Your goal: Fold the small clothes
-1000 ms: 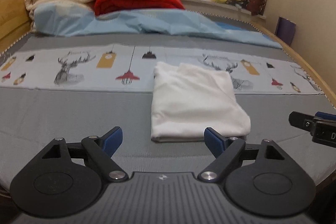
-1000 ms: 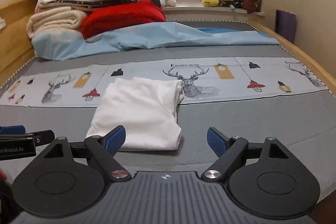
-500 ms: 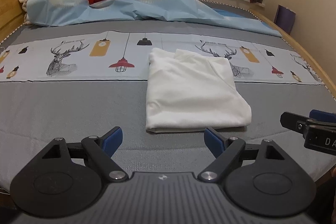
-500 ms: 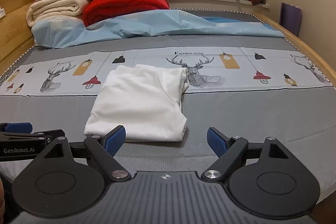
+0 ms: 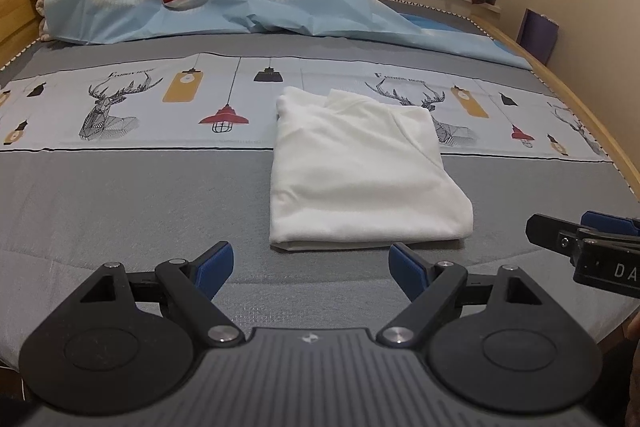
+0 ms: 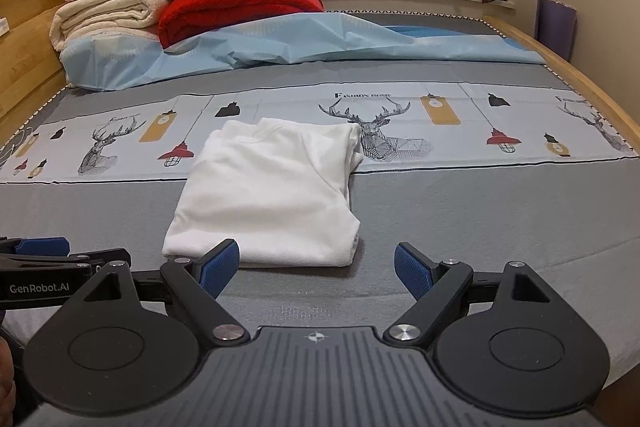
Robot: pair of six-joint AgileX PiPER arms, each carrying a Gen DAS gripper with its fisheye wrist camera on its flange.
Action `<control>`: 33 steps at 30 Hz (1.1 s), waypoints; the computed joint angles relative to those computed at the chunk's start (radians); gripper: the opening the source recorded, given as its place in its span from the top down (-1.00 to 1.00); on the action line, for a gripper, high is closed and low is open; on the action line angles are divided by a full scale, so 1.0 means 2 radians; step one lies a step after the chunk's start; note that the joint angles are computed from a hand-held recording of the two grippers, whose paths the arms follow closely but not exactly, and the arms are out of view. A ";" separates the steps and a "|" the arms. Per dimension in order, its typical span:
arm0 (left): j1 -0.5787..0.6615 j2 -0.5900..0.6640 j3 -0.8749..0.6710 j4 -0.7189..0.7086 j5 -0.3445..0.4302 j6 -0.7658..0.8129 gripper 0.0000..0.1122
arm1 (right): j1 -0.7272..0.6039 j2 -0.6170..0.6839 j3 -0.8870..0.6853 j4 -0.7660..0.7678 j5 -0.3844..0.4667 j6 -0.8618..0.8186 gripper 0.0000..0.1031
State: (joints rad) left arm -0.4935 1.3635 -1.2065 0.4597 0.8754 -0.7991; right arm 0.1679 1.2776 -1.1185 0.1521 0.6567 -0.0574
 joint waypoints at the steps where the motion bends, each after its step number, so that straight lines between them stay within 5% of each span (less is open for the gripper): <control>1: 0.001 -0.001 0.000 0.000 -0.001 0.000 -0.58 | 0.000 0.000 0.000 0.000 0.000 0.000 -0.66; 33: -0.001 -0.005 0.008 0.001 -0.009 0.007 -0.58 | 0.005 -0.001 0.000 -0.004 0.001 0.005 -0.66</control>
State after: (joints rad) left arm -0.4957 1.3545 -1.1907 0.4622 0.8572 -0.7849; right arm 0.1772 1.2758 -1.1186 0.1445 0.6592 -0.0474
